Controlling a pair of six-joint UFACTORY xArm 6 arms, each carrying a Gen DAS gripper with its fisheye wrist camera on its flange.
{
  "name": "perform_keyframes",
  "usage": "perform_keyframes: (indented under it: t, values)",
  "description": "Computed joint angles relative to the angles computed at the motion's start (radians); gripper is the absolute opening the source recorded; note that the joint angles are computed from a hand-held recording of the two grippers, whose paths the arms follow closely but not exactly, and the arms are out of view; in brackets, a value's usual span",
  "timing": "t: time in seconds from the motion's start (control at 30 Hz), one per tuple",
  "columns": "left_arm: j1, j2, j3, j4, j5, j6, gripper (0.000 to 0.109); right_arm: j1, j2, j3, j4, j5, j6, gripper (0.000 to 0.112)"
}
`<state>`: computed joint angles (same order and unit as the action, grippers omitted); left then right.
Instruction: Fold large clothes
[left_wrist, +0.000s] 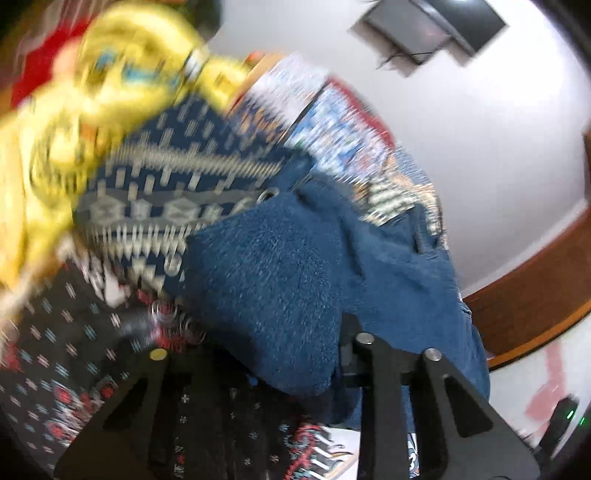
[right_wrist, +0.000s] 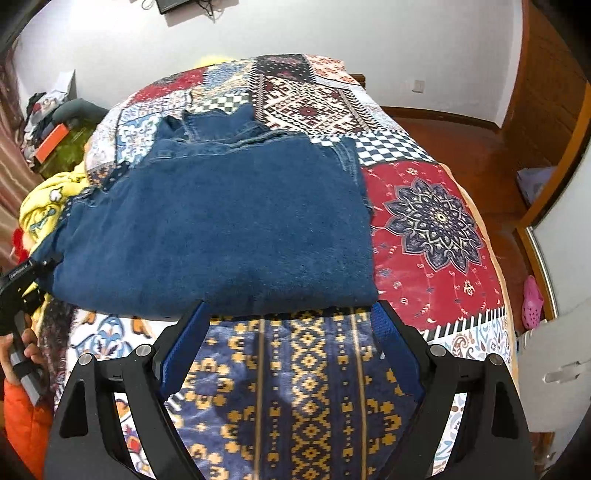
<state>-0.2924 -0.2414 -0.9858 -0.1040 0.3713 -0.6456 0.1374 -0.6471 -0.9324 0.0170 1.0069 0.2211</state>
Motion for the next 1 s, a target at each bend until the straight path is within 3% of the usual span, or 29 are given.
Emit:
perform_keyframes:
  t: [0.2, 0.4, 0.53, 0.67, 0.83, 1.0]
  values:
    - [-0.018, -0.073, -0.067, 0.105, 0.000, 0.026, 0.023, 0.064, 0.042, -0.069, -0.032, -0.004, 0.003, 0.087]
    - [-0.012, -0.114, -0.107, 0.229, 0.017, 0.015, 0.023, 0.184, 0.174, -0.174, -0.021, -0.067, -0.056, 0.087]
    - [-0.010, -0.130, -0.113, 0.233, 0.042, 0.063, 0.022, 0.245, 0.293, -0.238, 0.039, -0.096, -0.127, 0.087]
    - [-0.023, -0.124, -0.115, 0.257, 0.069, 0.067, 0.022, 0.275, 0.403, -0.291, 0.119, -0.062, -0.178, 0.087]
    - [-0.044, -0.083, -0.131, 0.300, 0.094, 0.061, 0.022, 0.283, 0.421, -0.256, 0.153, -0.069, -0.203, 0.090]
    - [-0.070, -0.021, -0.212, 0.219, 0.085, 0.143, 0.022, 0.269, 0.370, -0.230, 0.164, -0.050, -0.256, 0.090]
